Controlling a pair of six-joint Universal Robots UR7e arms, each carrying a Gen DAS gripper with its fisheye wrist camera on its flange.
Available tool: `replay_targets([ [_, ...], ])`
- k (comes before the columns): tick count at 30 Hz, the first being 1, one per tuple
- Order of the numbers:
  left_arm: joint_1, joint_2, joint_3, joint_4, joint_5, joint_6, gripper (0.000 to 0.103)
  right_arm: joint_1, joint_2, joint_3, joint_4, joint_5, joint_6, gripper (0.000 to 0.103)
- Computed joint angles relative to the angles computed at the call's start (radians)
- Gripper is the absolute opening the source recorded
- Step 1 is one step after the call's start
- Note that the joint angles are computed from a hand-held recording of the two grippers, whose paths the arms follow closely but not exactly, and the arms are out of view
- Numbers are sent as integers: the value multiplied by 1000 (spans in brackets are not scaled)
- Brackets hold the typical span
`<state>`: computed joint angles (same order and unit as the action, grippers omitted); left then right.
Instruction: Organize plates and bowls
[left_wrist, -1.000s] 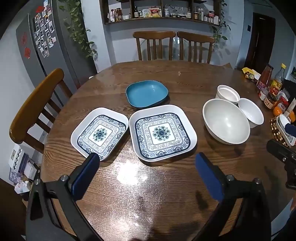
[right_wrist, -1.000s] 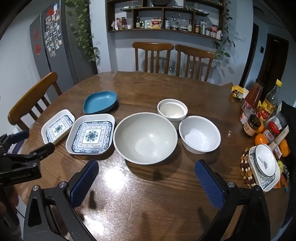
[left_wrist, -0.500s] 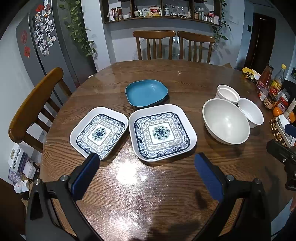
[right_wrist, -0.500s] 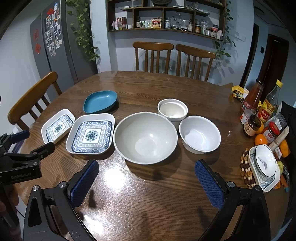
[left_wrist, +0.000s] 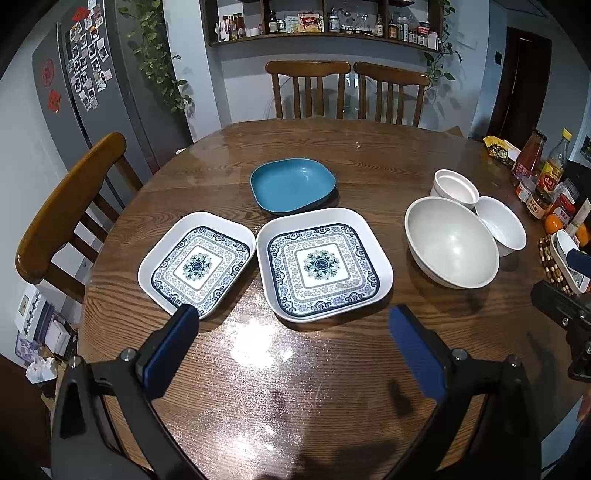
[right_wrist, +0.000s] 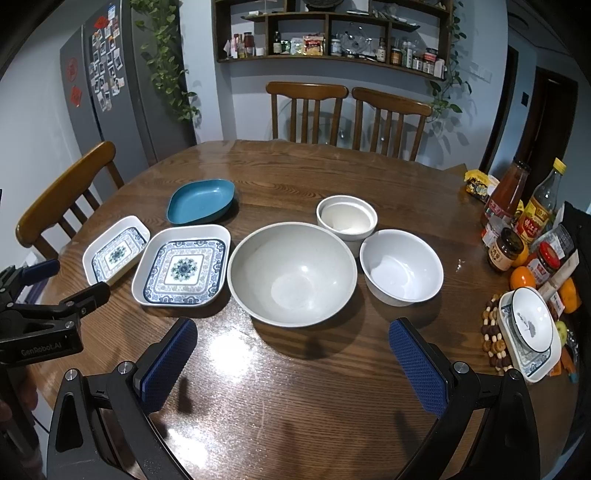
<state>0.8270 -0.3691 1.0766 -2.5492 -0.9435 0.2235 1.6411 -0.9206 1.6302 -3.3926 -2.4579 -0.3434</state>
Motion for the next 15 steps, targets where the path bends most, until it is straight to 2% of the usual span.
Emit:
replay_targets([
  [15, 2, 2, -5, 5, -3, -3, 102, 0, 0, -1, 4, 2, 2, 103],
])
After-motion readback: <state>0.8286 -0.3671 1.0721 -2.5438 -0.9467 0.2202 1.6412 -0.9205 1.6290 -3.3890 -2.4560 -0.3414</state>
